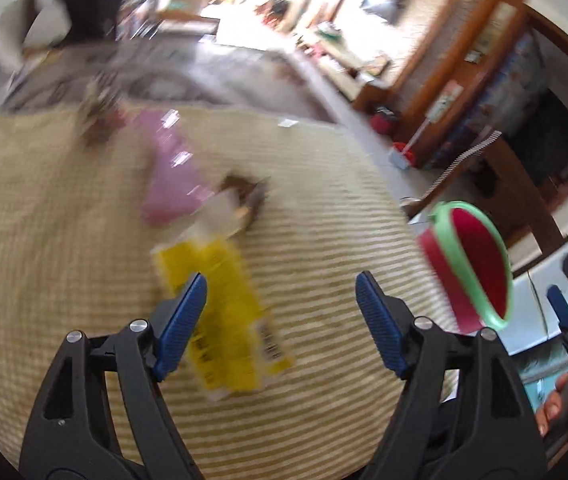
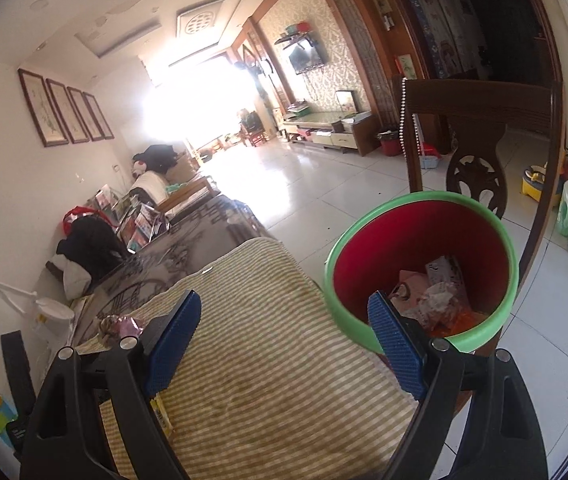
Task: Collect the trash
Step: 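Grasp the yellow packet on the cloth with the left tool and lift it, then grasp the pink plastic bag with the right tool while the left tool holds the packet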
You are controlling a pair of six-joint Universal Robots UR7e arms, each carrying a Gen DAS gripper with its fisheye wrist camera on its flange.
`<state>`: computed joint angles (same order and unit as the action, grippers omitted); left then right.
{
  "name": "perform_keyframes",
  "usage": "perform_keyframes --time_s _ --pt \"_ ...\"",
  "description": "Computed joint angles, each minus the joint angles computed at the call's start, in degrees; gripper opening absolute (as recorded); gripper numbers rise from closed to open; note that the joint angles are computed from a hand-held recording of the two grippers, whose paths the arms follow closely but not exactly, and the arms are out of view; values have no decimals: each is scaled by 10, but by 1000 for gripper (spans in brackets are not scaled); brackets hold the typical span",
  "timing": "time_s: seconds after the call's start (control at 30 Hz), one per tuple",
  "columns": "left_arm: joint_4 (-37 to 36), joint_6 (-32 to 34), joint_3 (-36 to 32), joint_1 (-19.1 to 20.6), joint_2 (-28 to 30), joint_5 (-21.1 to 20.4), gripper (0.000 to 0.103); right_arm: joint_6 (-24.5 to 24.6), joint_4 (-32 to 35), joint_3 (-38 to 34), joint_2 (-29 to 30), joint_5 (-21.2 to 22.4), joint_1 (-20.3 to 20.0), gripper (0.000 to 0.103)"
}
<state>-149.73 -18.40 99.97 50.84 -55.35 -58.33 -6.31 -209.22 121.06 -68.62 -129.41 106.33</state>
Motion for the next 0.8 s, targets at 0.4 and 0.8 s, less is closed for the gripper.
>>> perform_keyframes --time_s 0.4,0.8 --pt "41 -26 -28 60 26 -68 36 14 73 -15 36 17 18 83" --pt "-15 -3 52 59 -72 -38 36 27 179 -67 76 50 14 83"
